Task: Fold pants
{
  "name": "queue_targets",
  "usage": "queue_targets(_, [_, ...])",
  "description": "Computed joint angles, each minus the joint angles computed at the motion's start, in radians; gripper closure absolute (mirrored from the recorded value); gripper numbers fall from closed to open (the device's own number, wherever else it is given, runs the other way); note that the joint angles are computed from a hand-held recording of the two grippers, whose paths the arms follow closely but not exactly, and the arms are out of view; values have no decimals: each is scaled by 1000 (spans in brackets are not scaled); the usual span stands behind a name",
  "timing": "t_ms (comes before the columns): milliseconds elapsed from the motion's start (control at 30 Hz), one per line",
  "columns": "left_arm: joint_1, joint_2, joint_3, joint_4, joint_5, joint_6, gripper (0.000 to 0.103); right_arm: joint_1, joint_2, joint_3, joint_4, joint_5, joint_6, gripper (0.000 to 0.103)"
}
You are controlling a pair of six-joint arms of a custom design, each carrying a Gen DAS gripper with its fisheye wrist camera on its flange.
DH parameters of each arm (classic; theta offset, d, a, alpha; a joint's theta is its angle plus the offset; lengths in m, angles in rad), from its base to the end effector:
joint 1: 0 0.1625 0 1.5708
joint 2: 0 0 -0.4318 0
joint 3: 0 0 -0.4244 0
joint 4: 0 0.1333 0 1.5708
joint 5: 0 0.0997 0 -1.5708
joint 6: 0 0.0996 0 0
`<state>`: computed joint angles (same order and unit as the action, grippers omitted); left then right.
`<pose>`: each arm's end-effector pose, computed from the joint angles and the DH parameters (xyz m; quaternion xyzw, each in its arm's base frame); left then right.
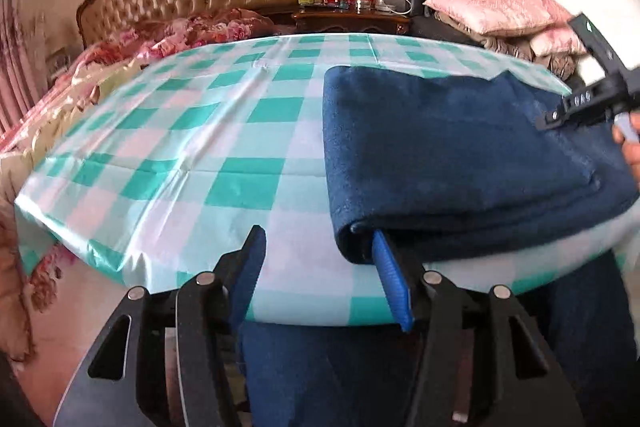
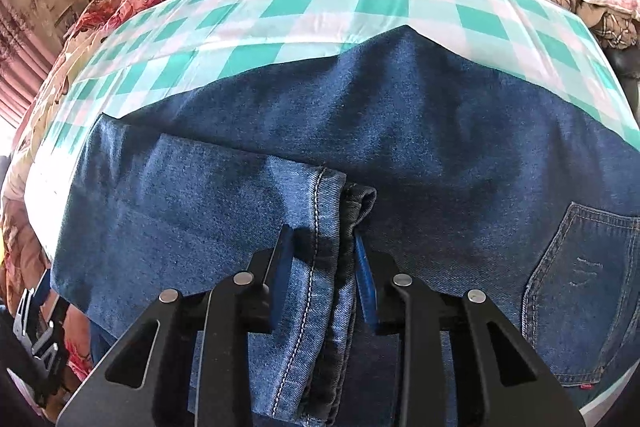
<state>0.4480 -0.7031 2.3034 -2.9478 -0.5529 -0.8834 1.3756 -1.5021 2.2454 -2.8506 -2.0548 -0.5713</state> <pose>-0.2683 -0.3709 -0.0556 0.1575 0.8551 -0.3560 0.3424 -0.0064 -0.4807 0.2813 0.1126 -0.9315 0.1522 0.3105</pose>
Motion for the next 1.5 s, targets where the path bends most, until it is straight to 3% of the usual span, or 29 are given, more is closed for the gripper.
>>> queue_targets(67, [22, -22, 25, -20, -15, -58, 47, -1, -1, 2, -2, 2, -3, 72])
queue_targets(133, [49, -75, 61, -44, -86, -161, 46, -1, -1, 5, -7, 3, -8, 72])
queue_targets(167, [44, -97, 69, 7, -84, -228, 48, 0, -1, 7, -9, 2, -12, 72])
queue_targets(233, [15, -104, 73, 151, -6, -313, 52, 0, 2, 9, -21, -2, -22, 72])
queue_targets(367, [-32, -91, 65, 71, -24, -154, 50, 0, 3, 8, -21, -1, -19, 72])
queue_targets(500, [-17, -27, 3, 25, -12, 16, 49, -3, 3, 9, -27, 4, -25, 72])
queue_targets(600, [20, -68, 9, 95, -33, -49, 48, 0, 8, 16, -52, -4, -44, 72])
queue_targets(667, [-13, -106, 29, 222, 27, -151, 49, 1, 9, 22, -74, -7, -59, 72])
queue_targets(733, [-28, -140, 40, 245, 31, -167, 49, 3, 5, 27, -89, -10, -63, 72])
queue_targets(767, [-21, -144, 38, 193, 35, -130, 54, 10, 3, 37, -133, -15, -78, 71])
queue_targets(800, [-8, -127, 29, 110, 47, -52, 74, 22, 6, 50, -199, -25, -104, 71])
queue_targets(867, [33, -69, -41, -52, 61, 157, 92, 43, 5, 78, -326, -1, -169, 70])
queue_targets(933, [92, -21, -133, -194, -8, 367, 93, 53, -5, 97, -373, 57, -200, 68])
queue_targets(967, [140, 11, -210, -203, -65, 472, 93, 59, 3, 104, -392, 76, -207, 68])
queue_targets(1033, [207, 53, -321, -155, -111, 585, 93, 70, 30, 103, -397, 67, -200, 68])
queue_targets(1100, [284, 76, -422, -24, -223, 595, 93, 78, 69, 95, -387, 38, -187, 68])
queue_targets(1167, [333, 111, -490, 65, -222, 625, 95, 76, 112, 86, -406, 8, -194, 68])
queue_targets(1200, [350, 109, -496, 51, -243, 657, 97, 74, 130, 87, -421, -18, -199, 68])
queue_targets(1233, [358, 103, -494, 32, -241, 669, 101, 67, 142, 81, -417, -31, -197, 68])
queue_targets(1300, [355, 86, -487, 78, -131, 598, 100, 57, 138, 95, -439, -12, -226, 67])
queue_targets(1367, [346, 63, -448, 2, -125, 596, 96, 62, 136, 106, -460, -24, -240, 67])
queue_targets(1433, [339, 46, -407, -113, -232, 650, 86, 61, 118, 120, -477, 6, -234, 60])
queue_targets(1500, [323, 71, -408, -73, -222, 668, 69, 64, 123, 134, -527, 19, -268, 48])
